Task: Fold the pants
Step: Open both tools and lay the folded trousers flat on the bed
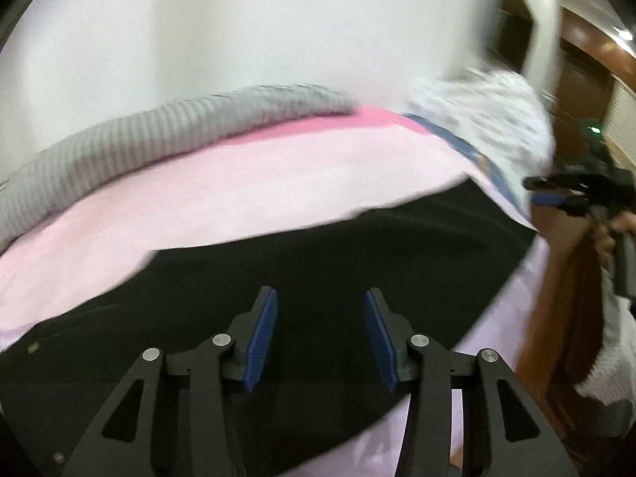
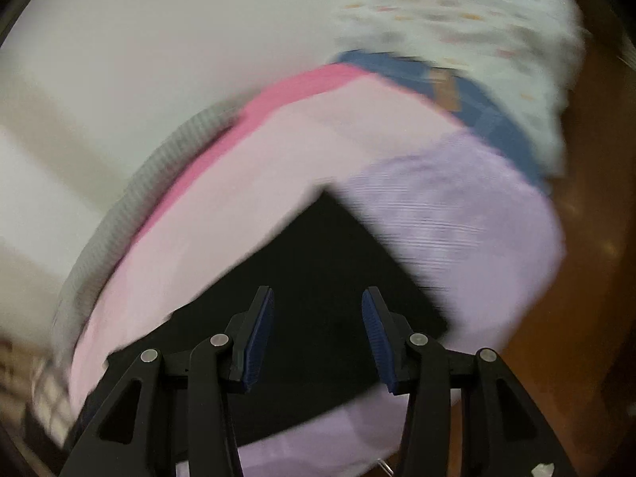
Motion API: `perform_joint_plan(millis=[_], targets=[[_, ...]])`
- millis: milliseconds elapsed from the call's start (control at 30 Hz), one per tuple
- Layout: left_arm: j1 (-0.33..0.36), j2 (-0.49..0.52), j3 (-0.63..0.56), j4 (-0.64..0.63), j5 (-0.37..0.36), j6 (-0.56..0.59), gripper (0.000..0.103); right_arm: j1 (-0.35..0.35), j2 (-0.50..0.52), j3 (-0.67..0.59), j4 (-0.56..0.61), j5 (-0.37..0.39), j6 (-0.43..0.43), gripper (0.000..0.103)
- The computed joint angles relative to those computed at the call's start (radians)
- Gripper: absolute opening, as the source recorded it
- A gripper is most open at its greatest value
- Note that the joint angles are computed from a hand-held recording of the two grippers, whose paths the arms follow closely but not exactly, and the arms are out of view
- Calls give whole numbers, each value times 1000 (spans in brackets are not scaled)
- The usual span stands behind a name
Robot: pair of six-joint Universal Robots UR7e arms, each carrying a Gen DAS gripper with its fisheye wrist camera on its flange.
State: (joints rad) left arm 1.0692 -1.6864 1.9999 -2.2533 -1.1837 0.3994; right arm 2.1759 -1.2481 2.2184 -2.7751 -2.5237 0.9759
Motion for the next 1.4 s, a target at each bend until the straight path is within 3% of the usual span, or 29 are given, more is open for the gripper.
perform_joint_plan(millis=[33,167,333,467,700,1000,1033,1100,1133,1400], targets=[[12,4,-11,-9,17,-1,47,-7,56,-49,-34,43,-95,44],[91,7,-61,-33,94,-16,47,-27,226,-207,-93,195,-338,44],[165,-1,-82,-70,170,11,47,-54,429,-439,-52,398,-547,44],[217,2,-94,-83,197,11,47,-64,568,-627,64,482,-648,44],[280,1,-110,-69,168,7,47,-80,790,-946,308,601,-738,44],[309,3,-140,-21,117,-1,47,-102,924,-1150,502,666,-828,43],[309,1,-139,-18,118,2,47,-100,934,-1163,517,666,-841,41],[307,-6,-137,-12,123,6,47,-95,948,-1183,540,661,-867,11],[305,-9,-136,-7,129,8,47,-96,949,-1184,540,687,-874,11],[290,-36,-98,-23,178,35,47,-85,968,-1203,436,636,-863,5]])
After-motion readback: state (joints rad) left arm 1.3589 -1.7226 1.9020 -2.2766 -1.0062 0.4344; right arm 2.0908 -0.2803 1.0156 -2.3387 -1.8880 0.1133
